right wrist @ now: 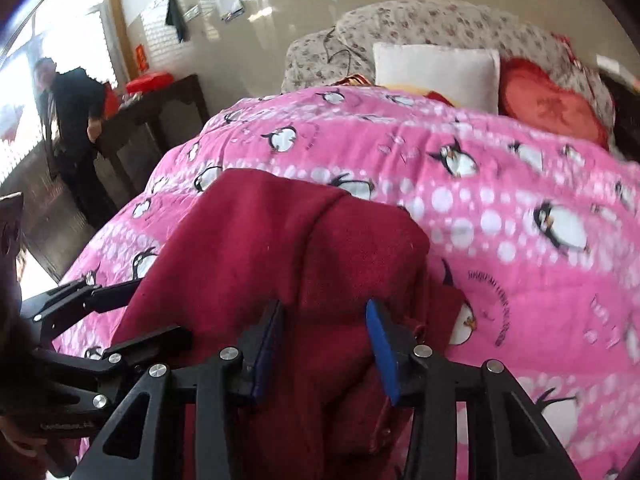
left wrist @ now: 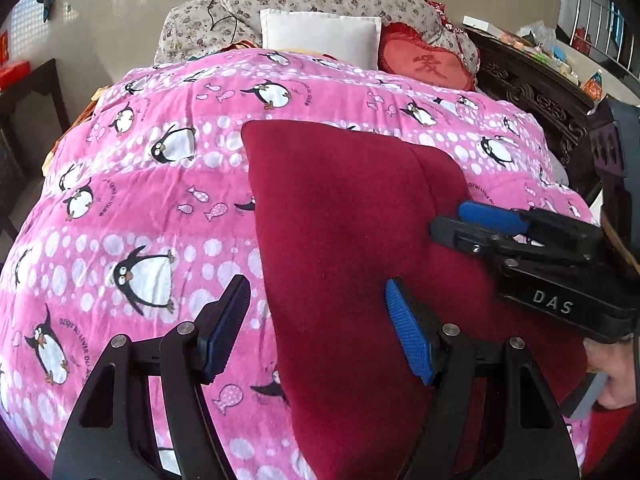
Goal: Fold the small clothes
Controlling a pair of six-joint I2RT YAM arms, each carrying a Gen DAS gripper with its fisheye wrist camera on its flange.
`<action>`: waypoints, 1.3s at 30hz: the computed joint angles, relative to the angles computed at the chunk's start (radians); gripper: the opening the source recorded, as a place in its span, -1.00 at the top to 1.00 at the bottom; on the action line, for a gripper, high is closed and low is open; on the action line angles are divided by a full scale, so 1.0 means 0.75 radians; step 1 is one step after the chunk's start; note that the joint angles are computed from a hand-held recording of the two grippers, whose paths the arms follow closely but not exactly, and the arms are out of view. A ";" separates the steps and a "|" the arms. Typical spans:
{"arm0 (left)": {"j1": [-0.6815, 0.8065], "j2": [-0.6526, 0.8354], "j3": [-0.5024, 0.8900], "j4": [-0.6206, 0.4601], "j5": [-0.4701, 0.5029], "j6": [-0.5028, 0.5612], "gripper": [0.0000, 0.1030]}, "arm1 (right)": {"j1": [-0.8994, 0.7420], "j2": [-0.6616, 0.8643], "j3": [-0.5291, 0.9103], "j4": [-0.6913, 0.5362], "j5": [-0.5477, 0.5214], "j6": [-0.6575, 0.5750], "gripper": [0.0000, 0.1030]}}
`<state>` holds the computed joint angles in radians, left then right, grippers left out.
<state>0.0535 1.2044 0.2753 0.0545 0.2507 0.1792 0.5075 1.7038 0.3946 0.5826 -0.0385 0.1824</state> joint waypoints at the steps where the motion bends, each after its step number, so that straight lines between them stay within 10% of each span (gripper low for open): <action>1: -0.005 0.002 -0.002 0.006 -0.005 -0.002 -0.37 | 0.001 -0.016 -0.007 -0.004 0.002 -0.010 0.21; 13: -0.057 -0.141 -0.074 -0.012 -0.098 -0.043 -0.37 | 0.244 -0.662 -0.360 -0.240 0.114 0.135 0.18; 21: -0.111 -0.200 -0.131 0.022 -0.171 -0.117 -0.37 | 0.382 -0.231 -0.426 0.150 0.299 0.181 0.16; 30: -0.056 -0.505 -0.170 -0.179 -0.194 -0.123 -0.37 | 0.396 -0.936 -0.445 -0.374 0.334 0.248 0.04; 39: 0.073 -0.908 -0.175 -0.479 -0.158 -0.099 -0.37 | 0.604 -0.902 -0.332 -0.437 0.621 0.351 -0.16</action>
